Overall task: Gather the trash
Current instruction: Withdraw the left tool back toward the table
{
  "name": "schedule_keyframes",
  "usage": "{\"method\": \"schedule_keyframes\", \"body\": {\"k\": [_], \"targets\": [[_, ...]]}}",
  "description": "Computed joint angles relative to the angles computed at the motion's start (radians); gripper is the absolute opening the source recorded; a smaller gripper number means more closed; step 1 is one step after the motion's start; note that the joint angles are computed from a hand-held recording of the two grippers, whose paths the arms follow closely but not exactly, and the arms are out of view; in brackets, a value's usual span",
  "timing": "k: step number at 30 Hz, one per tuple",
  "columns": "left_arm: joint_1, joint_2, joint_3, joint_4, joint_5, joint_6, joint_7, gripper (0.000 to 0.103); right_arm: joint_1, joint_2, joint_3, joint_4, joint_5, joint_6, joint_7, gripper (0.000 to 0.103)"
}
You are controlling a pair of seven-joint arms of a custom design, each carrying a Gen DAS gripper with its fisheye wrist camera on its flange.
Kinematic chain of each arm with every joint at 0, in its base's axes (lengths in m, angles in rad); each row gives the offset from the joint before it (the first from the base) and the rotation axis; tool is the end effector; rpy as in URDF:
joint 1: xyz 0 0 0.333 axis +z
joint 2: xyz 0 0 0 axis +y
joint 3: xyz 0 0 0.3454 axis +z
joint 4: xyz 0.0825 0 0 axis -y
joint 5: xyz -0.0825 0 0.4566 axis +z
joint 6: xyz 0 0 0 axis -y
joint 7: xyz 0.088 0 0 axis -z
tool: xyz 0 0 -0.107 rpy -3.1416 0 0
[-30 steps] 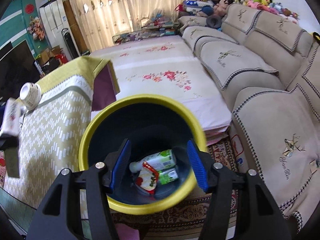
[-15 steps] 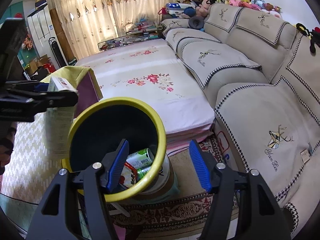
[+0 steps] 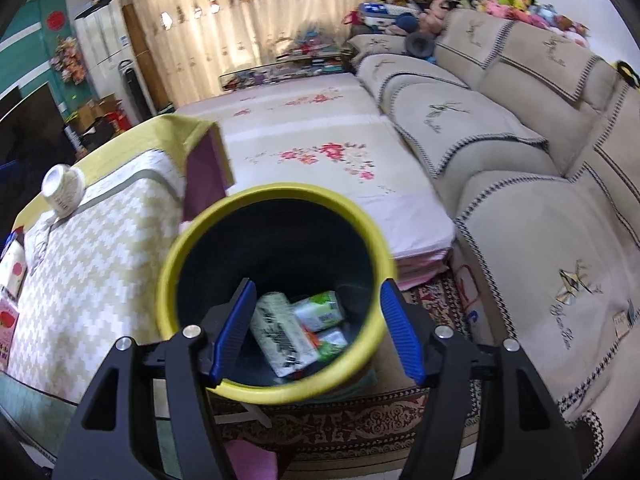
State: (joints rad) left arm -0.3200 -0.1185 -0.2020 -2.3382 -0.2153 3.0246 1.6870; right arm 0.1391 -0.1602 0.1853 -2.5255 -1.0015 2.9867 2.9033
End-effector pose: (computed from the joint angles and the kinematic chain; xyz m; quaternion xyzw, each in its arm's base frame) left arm 0.5201 -0.2833 0.4623 -0.4915 0.7778 -0.3484 0.1791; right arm 0.4703 0.2203 0.3575 -0.6464 0.6801 -0.2161 0.2700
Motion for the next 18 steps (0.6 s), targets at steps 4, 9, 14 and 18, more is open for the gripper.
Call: {"method": "schedule_keyframes", "body": {"k": [4, 9, 14, 18], "targets": [[0.047, -0.172, 0.018, -0.173, 0.026, 0.023, -0.064, 0.098, 0.052, 0.066, 0.012, 0.077, 0.019, 0.001, -0.054, 0.061], [0.244, -0.397, -0.053, -0.368, 0.159, 0.023, -0.250, 0.098, 0.157, 0.164, -0.005, 0.198, 0.087, -0.011, -0.162, 0.062], [0.264, -0.518, 0.041, -0.479, 0.209, 0.006, -0.268, 0.098, 0.245, 0.281, -0.002, 0.346, 0.244, -0.020, -0.363, 0.062], [0.252, -0.564, 0.117, -0.532, 0.212, 0.013, -0.229, 0.098, 0.307, 0.377, 0.006, 0.483, 0.324, -0.044, -0.474, 0.062]]}}
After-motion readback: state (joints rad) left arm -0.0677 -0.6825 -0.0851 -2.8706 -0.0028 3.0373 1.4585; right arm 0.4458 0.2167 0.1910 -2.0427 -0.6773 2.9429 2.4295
